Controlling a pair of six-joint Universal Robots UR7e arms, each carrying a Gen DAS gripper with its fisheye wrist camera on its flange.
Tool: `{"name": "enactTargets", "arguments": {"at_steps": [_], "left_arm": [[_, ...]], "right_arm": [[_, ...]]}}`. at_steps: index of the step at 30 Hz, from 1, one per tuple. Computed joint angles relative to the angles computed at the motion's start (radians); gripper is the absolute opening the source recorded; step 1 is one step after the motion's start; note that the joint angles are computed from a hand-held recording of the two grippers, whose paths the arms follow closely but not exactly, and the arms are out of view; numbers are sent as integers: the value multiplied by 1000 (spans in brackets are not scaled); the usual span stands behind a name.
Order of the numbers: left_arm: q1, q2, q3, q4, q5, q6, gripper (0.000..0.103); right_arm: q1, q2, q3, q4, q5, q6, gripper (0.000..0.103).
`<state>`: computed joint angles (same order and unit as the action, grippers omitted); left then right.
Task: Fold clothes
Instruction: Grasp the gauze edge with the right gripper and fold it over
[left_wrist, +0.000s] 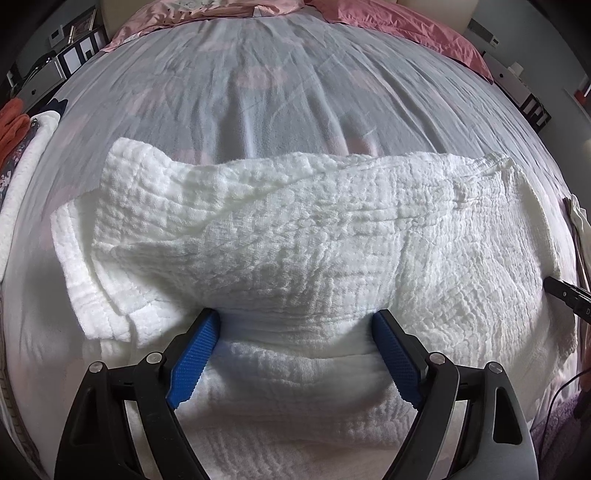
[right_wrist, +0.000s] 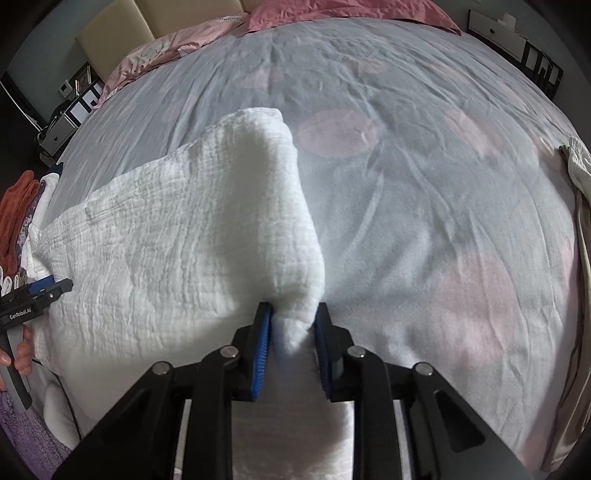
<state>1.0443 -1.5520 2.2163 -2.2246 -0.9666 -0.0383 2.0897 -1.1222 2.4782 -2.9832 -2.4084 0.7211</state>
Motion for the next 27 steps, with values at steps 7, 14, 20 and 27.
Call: {"name": "enactTargets", "arguments": {"at_steps": [7,14,20,27], "left_arm": [[-9,-64,-47,53,-52,-54,85],[-9,-124,-98,114,103,-119,85],[51,-136,-141,124,67,-159,85],[103,-146,-194,110,20,-154,85]], "right_arm": [[73,-38,-9,-60,36,106,13],[210,10,-213,57,14,128,13],[274,152,-422,69,34,56,12],[316,382,-659,68,87,-41,11]]}}
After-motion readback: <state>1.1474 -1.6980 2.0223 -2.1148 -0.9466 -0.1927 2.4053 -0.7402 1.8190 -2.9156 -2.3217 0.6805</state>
